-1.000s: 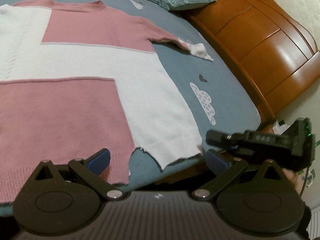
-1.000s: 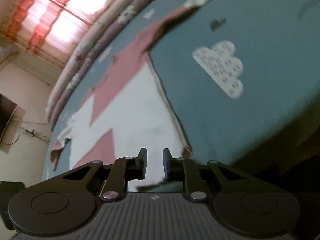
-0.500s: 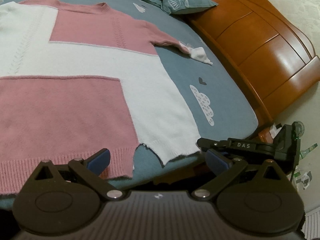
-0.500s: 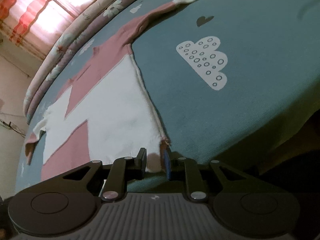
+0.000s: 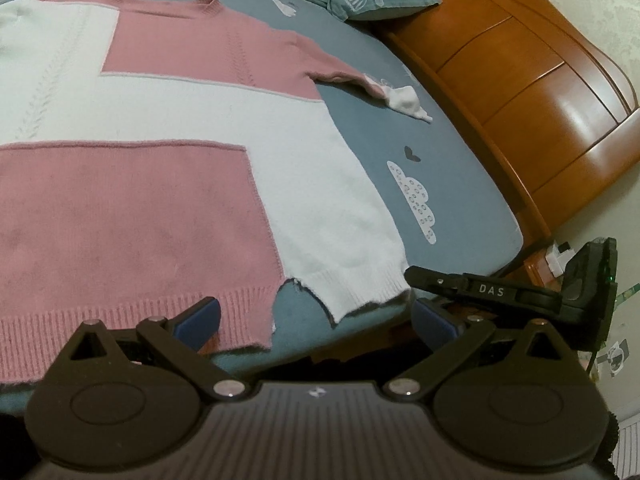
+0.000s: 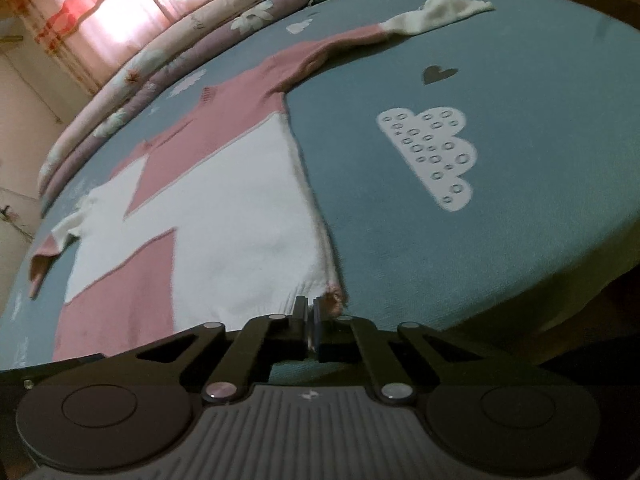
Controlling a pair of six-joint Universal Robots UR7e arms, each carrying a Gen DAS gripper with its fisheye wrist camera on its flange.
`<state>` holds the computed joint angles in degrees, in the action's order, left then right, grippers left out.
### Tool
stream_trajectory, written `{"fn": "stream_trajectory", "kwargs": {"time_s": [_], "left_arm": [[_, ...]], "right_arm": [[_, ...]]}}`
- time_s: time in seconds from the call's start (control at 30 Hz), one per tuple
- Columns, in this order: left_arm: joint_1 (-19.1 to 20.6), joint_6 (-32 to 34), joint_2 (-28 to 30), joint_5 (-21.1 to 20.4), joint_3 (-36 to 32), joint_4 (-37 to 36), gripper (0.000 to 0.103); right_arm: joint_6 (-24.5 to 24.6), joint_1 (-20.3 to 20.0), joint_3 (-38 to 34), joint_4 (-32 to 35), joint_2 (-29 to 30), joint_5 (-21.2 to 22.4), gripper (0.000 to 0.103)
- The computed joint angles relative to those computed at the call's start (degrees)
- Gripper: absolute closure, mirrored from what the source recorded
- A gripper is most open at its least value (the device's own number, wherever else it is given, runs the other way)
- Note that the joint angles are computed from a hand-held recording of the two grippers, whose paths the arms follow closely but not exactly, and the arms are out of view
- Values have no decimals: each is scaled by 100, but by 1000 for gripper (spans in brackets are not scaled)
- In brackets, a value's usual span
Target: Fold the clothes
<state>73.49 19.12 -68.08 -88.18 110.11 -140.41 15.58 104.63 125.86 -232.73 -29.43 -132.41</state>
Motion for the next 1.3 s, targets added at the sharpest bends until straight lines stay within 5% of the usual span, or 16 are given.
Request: {"fn": "stream_trajectory", "kwargs": {"time_s": [0.1, 0.2, 0.33, 0.53, 0.63, 0.77, 1.07, 1.3], "left_arm": [[24, -39, -12, -6, -17, -28, 2], [49, -79, -19, -11, -41, -64, 2], [60, -103, -60, -11, -44, -99, 2], [108, -118, -117, -78, -48, -112, 2], [129, -127, -104, -75, -86, -85, 2], [147, -148, -104, -55, -109, -77, 2], [199, -193, -52, -57, -189, -49, 2], [237, -244, -64, -70, -199, -96, 2]], "right_arm": [[203, 114, -41, 357, -77, -445, 96], [167, 85, 147, 106, -193, 176, 87], [262, -113, 359, 497, -463, 1519, 72], [439, -282, 126, 1210, -367, 1903, 71], [214, -388, 20, 982, -275, 2202, 55], [26, -355, -95, 738, -237, 2164, 55], [315, -750, 204, 10, -283, 3664, 49], [245, -687, 265, -282, -362, 3565, 48]]}}
